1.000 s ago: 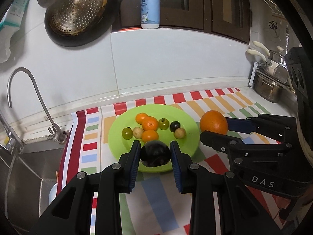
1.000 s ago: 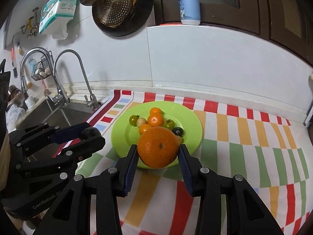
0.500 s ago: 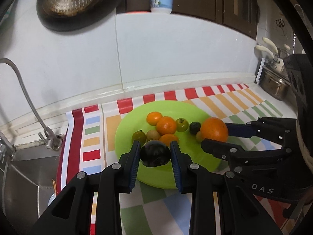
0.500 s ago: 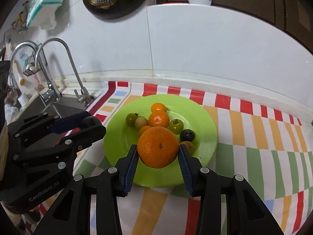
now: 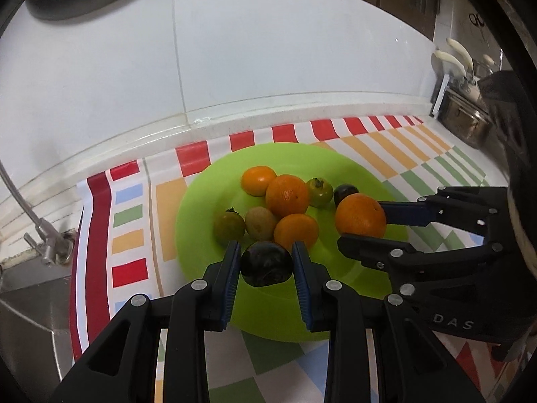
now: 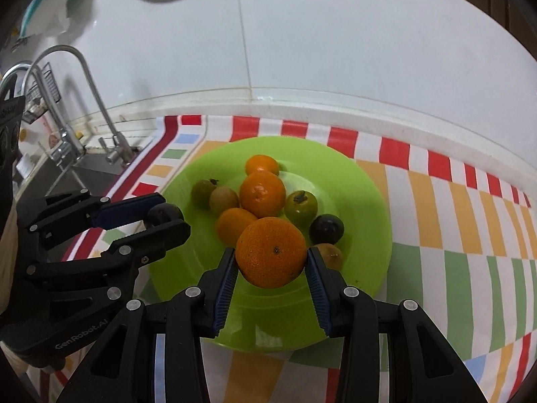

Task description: Organize fruits

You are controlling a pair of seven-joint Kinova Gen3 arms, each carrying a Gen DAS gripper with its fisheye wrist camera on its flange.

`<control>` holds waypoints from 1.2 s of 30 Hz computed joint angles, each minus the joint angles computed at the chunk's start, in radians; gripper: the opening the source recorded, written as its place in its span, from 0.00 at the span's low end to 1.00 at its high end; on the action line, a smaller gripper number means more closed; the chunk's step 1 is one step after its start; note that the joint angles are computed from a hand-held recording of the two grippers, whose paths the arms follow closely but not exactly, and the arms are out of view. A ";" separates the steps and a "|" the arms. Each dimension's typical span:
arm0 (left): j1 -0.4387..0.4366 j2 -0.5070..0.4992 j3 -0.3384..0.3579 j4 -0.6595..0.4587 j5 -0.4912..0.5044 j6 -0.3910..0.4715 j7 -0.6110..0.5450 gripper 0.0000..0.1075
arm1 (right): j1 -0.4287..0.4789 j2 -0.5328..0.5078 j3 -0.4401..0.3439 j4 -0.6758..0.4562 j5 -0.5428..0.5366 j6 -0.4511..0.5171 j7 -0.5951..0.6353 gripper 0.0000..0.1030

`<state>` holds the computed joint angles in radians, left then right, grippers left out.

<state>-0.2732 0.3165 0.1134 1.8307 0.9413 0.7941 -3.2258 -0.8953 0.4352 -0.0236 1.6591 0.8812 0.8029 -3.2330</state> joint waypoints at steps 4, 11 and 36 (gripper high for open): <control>0.004 -0.026 -0.008 0.031 0.031 -0.061 -0.029 0.54 | -0.040 0.017 0.007 -0.029 0.012 0.093 -0.018 0.44; -0.025 -0.132 -0.047 0.117 0.110 -0.083 -0.076 0.54 | -0.113 -0.003 -0.012 -0.027 0.075 0.240 -0.169 0.52; -0.074 -0.630 -0.482 0.422 0.101 0.255 -0.124 0.66 | -0.402 -0.117 -0.268 0.026 0.181 0.765 -0.480 0.65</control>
<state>-0.3475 -0.3132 -0.3681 2.2527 1.0421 1.0493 -3.3496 -1.2971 0.3182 -0.2917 1.6856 1.0625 1.5677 -3.7132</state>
